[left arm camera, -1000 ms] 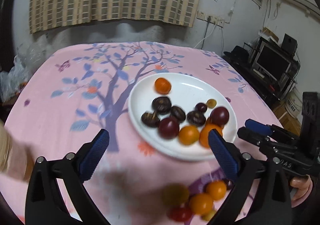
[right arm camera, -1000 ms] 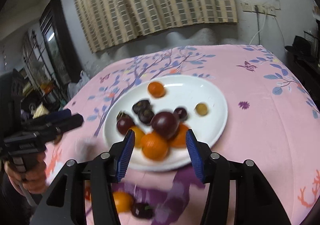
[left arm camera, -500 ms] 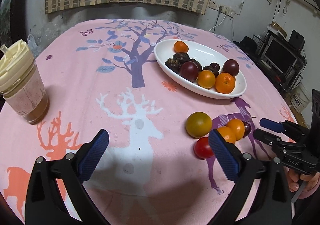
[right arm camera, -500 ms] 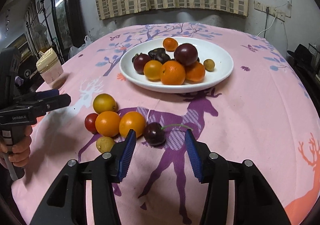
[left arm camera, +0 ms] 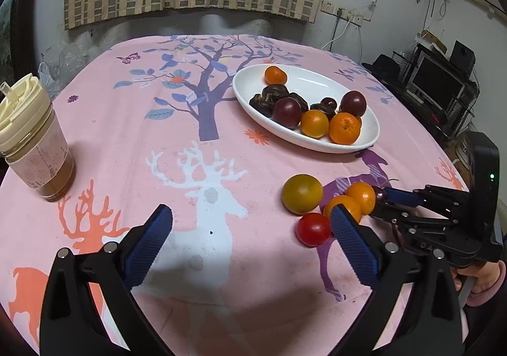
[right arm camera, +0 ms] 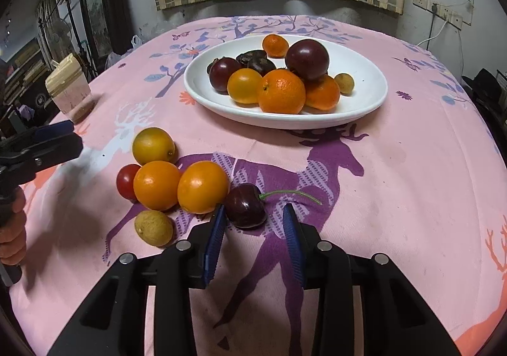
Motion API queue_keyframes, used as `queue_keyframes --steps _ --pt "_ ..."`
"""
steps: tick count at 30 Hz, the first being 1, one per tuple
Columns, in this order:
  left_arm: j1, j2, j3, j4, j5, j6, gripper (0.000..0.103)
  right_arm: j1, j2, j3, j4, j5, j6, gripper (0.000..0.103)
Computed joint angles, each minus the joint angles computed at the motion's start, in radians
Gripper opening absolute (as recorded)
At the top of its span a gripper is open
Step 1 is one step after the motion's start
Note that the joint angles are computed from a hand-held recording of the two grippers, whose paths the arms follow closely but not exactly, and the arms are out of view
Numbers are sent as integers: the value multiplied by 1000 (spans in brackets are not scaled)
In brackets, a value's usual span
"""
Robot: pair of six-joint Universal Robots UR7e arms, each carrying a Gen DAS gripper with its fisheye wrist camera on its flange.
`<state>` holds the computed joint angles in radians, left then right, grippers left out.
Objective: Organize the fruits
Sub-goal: 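Grasp a dark cherry with the right tool while the left tool grasps a red tomato-like fruit, then place the cherry and red fruit on the white plate, opening both tools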
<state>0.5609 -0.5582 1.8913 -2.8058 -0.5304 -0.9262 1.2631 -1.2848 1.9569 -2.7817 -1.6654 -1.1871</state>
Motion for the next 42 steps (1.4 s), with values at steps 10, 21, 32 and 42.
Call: queue_keyframes --steps 10,21,32,42 --pt "-8 41 -27 -58 -61 166 98 -20 -34 -7 49 77 50 27" --pt "2 109 -84 -79 -101 346 46 -32 -45 -32 92 118 131 27" --pt "37 127 -124 -52 -131 353 34 -36 -50 -27 88 125 132 27" --pt "43 104 -100 -73 -176 316 30 -38 -56 -29 96 137 133 27"
